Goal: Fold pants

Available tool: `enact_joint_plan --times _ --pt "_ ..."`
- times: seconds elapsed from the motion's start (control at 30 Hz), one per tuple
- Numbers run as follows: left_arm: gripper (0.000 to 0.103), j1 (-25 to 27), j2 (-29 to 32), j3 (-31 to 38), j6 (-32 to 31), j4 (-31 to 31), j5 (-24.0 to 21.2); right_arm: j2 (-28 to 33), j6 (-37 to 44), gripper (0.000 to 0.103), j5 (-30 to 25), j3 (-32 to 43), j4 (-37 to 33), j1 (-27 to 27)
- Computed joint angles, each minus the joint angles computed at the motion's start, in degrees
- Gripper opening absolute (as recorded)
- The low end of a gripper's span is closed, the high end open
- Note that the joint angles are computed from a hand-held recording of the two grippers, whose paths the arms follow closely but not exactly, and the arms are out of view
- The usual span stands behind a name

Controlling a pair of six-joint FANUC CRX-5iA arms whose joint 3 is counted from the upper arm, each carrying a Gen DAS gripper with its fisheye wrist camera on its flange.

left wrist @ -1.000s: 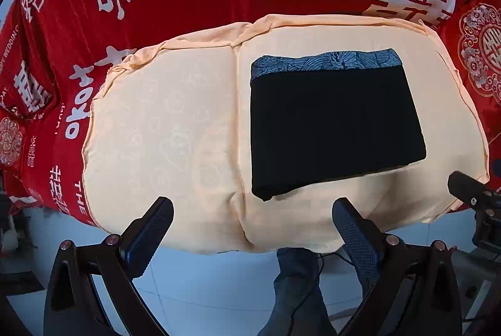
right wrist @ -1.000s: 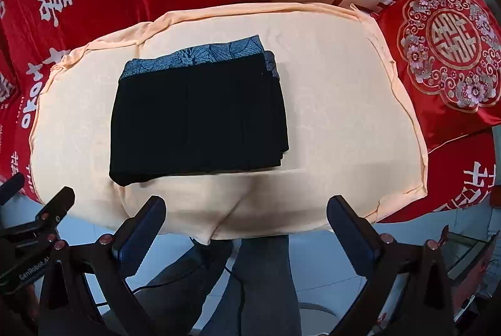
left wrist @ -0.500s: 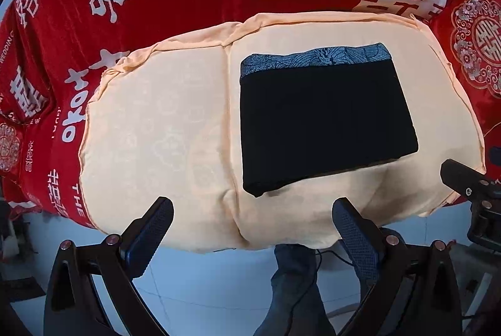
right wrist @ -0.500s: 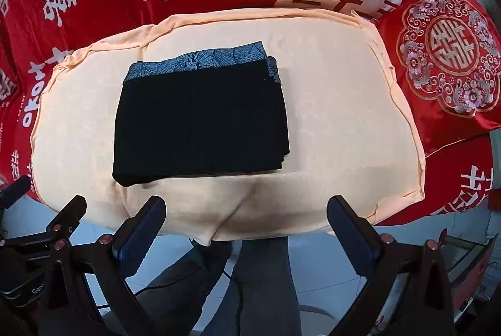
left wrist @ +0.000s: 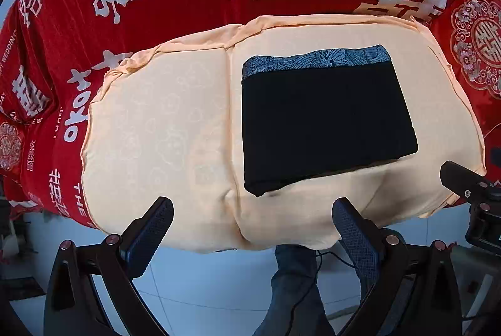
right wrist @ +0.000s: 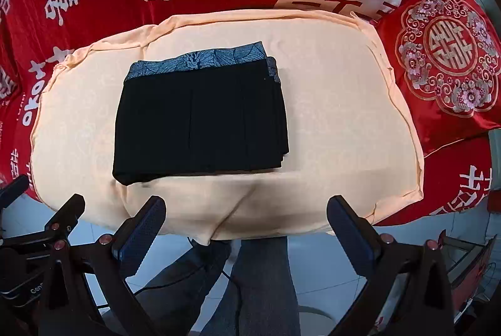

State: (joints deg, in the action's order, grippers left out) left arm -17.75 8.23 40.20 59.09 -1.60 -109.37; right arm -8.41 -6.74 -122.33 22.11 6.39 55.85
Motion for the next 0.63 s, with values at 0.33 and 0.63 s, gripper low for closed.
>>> enact_joint_plan --times 0.33,0.63 --pt "0.102 0.37 -0.07 -0.15 0.24 0.66 -0.1 -0.02 0.03 0.103 0.06 -0.13 -0.08 0.1" --pt "0.102 0.96 0.02 -0.25 -0.19 2.12 0.08 0.15 -0.21 0.103 0.1 -0.08 -0.2 0.14"
